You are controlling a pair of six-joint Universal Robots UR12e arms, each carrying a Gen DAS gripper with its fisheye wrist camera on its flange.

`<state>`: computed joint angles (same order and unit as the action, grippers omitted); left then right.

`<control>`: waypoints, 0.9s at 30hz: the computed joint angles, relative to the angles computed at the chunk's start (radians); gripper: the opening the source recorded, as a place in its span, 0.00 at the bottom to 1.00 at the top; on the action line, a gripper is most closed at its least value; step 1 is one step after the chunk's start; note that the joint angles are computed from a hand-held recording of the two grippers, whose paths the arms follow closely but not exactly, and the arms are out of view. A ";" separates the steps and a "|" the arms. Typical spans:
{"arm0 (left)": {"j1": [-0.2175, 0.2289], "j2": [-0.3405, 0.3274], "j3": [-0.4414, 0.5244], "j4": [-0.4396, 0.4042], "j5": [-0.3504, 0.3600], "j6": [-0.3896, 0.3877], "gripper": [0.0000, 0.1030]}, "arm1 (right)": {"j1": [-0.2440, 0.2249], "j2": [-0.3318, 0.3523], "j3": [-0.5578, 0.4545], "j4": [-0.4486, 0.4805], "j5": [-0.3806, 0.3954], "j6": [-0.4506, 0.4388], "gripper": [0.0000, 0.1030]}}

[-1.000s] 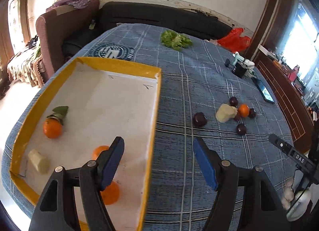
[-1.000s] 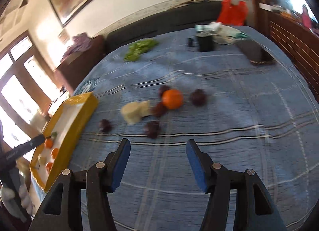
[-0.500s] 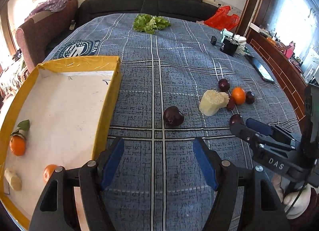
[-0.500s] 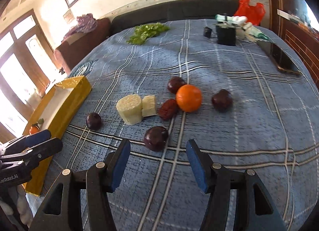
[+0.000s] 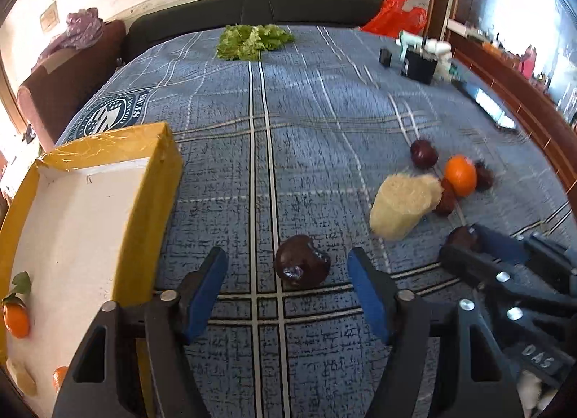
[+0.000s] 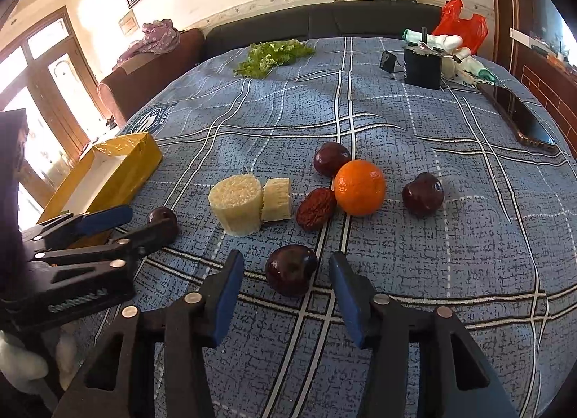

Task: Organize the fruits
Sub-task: 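Grasp a dark plum with the left tool while the right tool grasps another plum, then carry both plums into the yellow tray and open both tools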

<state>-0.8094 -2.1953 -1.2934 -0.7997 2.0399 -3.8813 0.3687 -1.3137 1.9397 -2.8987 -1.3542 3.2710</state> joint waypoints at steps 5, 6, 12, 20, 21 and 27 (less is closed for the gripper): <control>-0.010 -0.004 0.008 0.004 0.017 0.025 0.27 | 0.006 -0.003 0.004 -0.003 -0.020 -0.002 0.31; -0.012 -0.003 0.006 0.006 0.018 0.024 0.27 | 0.008 -0.004 0.006 -0.008 -0.028 -0.002 0.30; -0.022 0.045 -0.045 0.065 0.014 -0.018 0.27 | 0.000 -0.018 0.020 -0.032 0.003 0.012 0.30; -0.043 0.184 -0.217 0.168 0.086 -0.148 0.28 | 0.011 -0.063 0.044 -0.054 0.069 0.024 0.31; -0.045 0.198 -0.235 0.167 0.099 -0.167 0.28 | 0.019 -0.068 0.044 -0.056 0.068 0.020 0.31; -0.054 0.301 -0.372 0.125 0.192 -0.346 0.28 | 0.068 -0.079 0.024 -0.045 0.080 -0.012 0.31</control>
